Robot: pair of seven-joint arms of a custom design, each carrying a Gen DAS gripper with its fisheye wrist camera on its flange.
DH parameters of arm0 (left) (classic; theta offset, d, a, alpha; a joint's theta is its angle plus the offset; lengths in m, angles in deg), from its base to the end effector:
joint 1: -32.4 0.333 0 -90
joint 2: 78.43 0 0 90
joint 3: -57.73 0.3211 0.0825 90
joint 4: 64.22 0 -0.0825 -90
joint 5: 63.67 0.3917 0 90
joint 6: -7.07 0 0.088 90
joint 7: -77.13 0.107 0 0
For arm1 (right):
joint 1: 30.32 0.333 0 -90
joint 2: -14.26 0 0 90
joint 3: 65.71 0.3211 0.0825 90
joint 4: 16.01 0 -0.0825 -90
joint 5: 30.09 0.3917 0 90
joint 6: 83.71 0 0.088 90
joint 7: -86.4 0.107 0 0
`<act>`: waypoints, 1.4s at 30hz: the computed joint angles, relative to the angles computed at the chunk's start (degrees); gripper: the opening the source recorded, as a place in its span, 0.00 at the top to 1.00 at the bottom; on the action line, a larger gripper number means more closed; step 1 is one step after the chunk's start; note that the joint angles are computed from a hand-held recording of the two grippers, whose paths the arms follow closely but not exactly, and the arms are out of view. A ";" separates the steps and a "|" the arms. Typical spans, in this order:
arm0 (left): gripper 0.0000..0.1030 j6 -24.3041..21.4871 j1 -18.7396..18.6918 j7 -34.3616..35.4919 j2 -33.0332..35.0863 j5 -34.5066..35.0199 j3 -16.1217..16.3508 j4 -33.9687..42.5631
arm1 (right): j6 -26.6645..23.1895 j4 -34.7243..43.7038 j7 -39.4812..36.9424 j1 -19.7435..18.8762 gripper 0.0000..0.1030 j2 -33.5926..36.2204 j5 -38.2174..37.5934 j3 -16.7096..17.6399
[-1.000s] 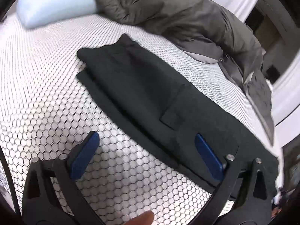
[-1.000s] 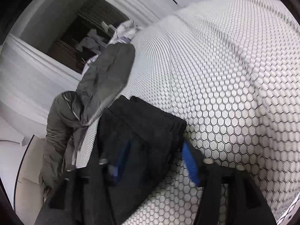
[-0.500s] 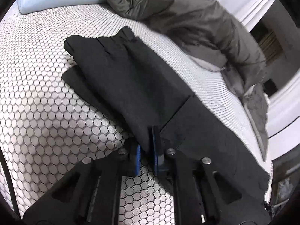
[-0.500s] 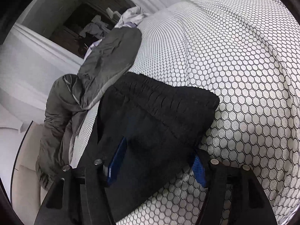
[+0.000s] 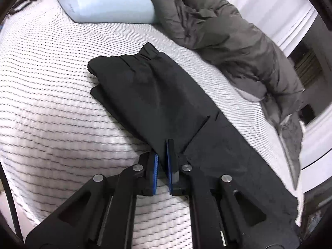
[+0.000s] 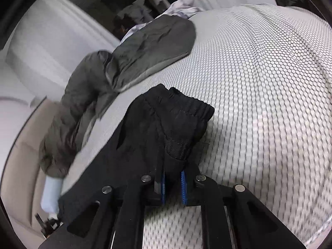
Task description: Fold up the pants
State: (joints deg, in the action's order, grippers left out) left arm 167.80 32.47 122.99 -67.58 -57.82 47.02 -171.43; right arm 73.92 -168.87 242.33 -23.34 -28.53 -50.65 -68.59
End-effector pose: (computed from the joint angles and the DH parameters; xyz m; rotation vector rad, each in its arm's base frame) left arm 0.6517 -0.1191 0.5043 -2.3419 1.3600 -0.9981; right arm 0.3743 0.0385 0.5582 -0.8673 2.1632 -0.4562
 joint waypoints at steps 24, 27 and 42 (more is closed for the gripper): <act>0.01 1.77 -3.13 11.80 7.15 3.62 -5.79 11.66 | -18.89 26.62 -19.75 0.37 0.26 24.42 -6.70 0.59; 0.01 0.82 -5.53 12.09 9.76 5.37 -5.01 15.74 | -21.13 31.36 -25.73 0.23 0.37 29.76 -3.39 0.01; 0.01 -3.60 -8.91 6.81 11.76 9.84 -1.89 18.68 | -22.91 31.52 -20.20 -4.00 0.30 29.99 -10.67 1.25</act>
